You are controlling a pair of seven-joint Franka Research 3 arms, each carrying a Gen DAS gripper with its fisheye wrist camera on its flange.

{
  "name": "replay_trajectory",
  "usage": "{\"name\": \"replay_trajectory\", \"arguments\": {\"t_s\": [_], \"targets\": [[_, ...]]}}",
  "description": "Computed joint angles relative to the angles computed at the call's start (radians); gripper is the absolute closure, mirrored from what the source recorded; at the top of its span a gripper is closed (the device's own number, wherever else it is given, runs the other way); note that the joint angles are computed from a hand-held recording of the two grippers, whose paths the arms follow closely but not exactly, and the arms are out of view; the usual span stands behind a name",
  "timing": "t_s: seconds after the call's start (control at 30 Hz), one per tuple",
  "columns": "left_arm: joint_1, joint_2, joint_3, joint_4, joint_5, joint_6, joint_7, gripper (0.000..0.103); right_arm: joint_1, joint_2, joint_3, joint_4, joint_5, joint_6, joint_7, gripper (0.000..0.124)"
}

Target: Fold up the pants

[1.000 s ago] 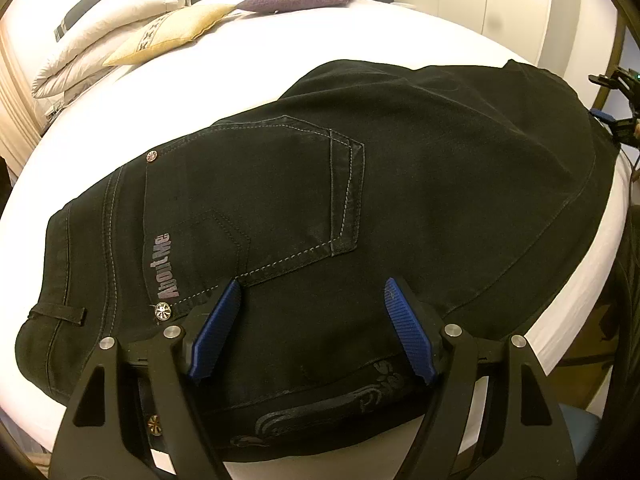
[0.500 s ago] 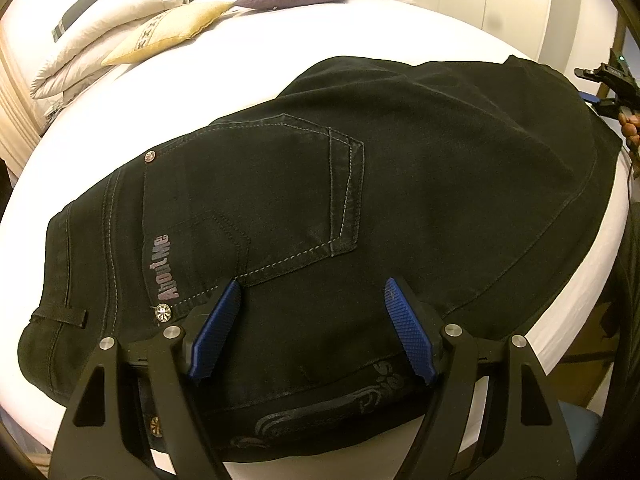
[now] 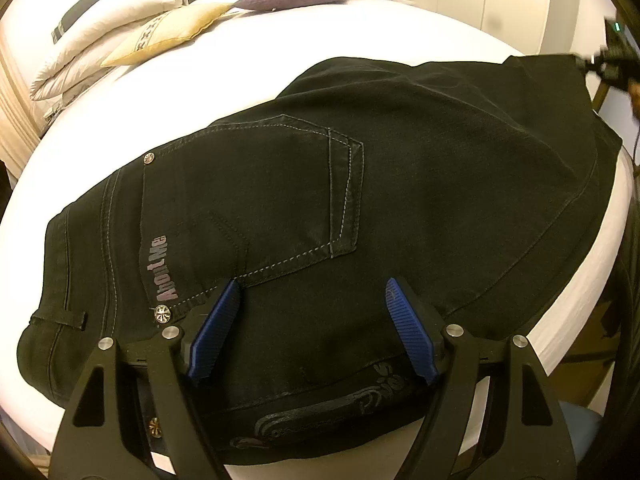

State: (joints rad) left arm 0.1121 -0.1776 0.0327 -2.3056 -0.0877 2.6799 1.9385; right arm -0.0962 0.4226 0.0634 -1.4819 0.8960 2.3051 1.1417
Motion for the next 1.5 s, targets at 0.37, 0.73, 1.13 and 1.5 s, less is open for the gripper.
{"name": "replay_trajectory", "arguments": {"t_s": [0.37, 0.73, 1.13, 1.5], "targets": [[0.000, 0.006, -0.005, 0.000, 0.014, 0.011, -0.022, 0.027, -0.016, -0.011, -0.032, 0.053, -0.178, -0.017, 0.390, 0.058], [0.006, 0.006, -0.011, -0.003, 0.029, 0.019, -0.045, 0.026, 0.002, -0.249, -0.063, -0.430, 0.246, 0.001, 0.168, 0.072], [-0.001, -0.001, -0.006, -0.013, 0.037, 0.030, -0.058, 0.026, 0.005, -0.168, -0.055, -0.396, 0.413, 0.049, 0.147, 0.078], [0.001, -0.009, -0.005, -0.023, 0.042, 0.041, -0.063, 0.026, 0.036, -0.169, -0.033, -0.406, 0.465, 0.188, 0.066, 0.118]]}}
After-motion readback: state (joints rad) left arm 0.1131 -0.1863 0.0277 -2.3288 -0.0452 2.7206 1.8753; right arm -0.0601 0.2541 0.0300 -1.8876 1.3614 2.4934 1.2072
